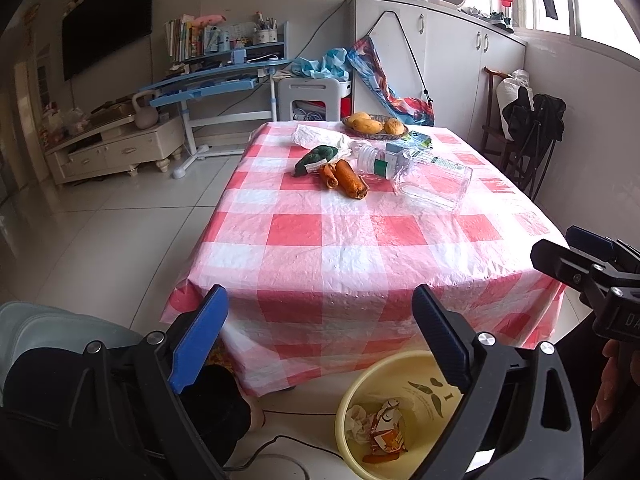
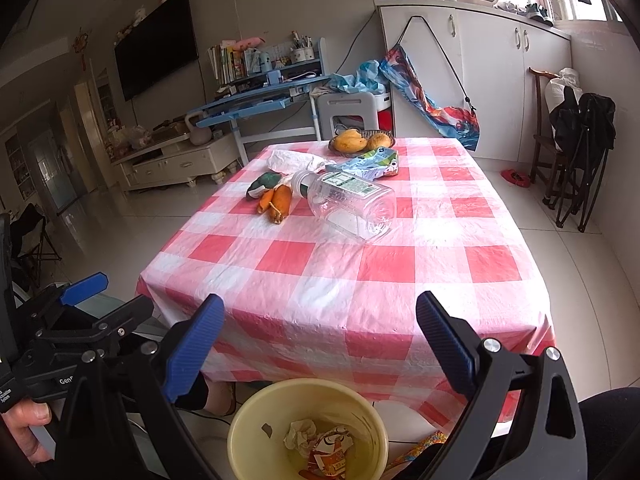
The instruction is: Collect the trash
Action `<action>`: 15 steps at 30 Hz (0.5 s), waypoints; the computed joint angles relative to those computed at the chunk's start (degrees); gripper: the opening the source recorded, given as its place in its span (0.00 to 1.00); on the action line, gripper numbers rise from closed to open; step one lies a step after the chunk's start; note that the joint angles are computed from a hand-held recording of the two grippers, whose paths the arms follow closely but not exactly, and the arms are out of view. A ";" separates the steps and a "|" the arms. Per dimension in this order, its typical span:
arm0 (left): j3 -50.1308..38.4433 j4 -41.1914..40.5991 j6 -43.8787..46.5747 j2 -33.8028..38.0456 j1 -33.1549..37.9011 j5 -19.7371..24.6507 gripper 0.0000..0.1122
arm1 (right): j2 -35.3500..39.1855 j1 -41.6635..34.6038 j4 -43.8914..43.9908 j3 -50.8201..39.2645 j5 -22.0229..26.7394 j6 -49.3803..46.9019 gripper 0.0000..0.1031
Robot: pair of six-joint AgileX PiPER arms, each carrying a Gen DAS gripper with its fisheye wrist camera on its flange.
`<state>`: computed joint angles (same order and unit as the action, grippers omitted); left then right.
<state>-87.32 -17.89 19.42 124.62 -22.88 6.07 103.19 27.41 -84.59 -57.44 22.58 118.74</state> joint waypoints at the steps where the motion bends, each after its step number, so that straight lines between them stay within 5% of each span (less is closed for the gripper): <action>1: -0.02 -0.05 -0.03 0.02 0.04 -0.06 0.80 | 0.08 0.02 0.12 -0.08 0.01 -0.18 0.90; 15: -0.67 4.37 -5.09 0.24 0.16 0.07 0.81 | 0.26 0.10 0.70 -0.30 0.07 -0.79 0.90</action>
